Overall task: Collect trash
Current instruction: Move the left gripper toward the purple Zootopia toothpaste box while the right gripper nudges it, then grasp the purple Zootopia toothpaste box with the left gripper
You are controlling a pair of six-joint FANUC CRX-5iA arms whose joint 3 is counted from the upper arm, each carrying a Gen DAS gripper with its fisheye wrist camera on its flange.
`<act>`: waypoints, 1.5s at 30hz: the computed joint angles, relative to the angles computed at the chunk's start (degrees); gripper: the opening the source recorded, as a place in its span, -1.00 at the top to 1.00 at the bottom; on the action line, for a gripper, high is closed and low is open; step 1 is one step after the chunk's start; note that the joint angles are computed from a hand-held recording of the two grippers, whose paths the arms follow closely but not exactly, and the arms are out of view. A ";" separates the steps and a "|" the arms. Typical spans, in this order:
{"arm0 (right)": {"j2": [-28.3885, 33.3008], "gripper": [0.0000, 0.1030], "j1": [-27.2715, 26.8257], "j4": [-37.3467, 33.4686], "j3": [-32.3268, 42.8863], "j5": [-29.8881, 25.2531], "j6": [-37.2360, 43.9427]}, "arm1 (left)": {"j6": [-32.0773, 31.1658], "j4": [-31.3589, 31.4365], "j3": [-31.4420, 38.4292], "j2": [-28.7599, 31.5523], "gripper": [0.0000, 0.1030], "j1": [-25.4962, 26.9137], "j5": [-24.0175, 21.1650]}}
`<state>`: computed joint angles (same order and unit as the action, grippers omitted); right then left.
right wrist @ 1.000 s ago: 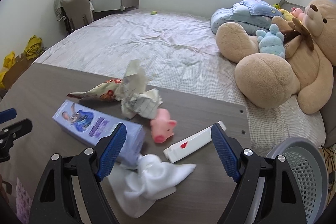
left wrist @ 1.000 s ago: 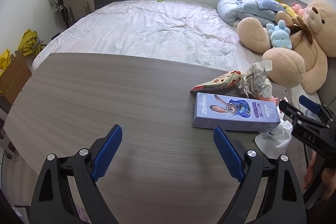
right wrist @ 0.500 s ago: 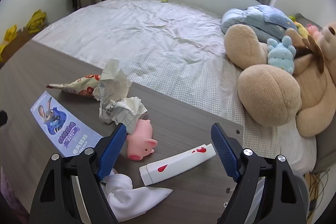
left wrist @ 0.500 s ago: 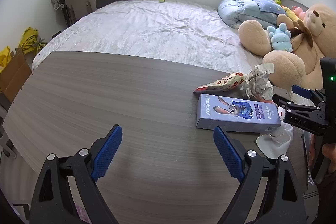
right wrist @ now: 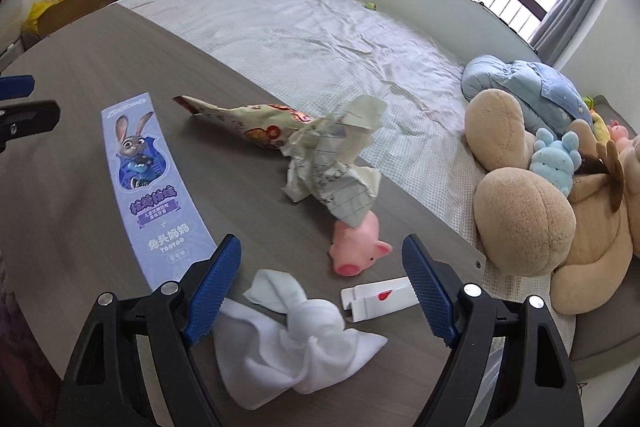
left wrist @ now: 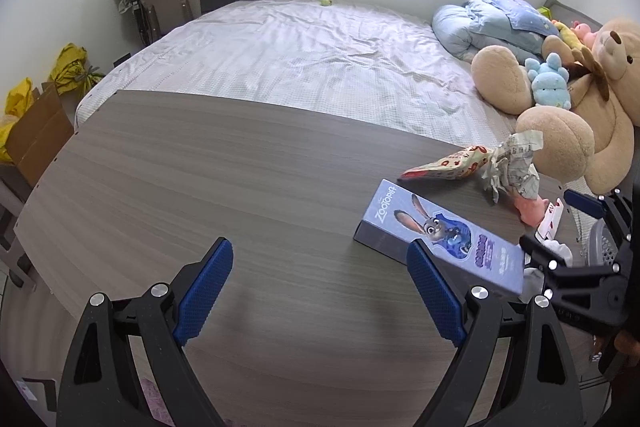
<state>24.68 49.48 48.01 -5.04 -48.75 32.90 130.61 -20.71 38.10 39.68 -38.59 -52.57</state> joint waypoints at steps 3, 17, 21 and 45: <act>0.30 -0.54 1.03 -1.05 0.78 0.52 0.76 | 1.04 -0.85 -1.07 -0.82 -0.69 0.20 0.16; -1.08 -0.54 5.94 -10.12 0.02 8.92 -1.76 | 4.06 -3.19 -3.73 -3.50 -0.69 0.12 -0.60; -4.74 -0.54 5.82 -6.47 -5.53 10.38 -12.28 | 2.25 -1.70 -2.22 -2.22 -0.69 -0.31 -1.34; -18.32 -0.54 4.59 6.40 -24.00 8.21 -46.03 | -5.90 5.28 14.94 11.46 -0.29 -1.99 -9.83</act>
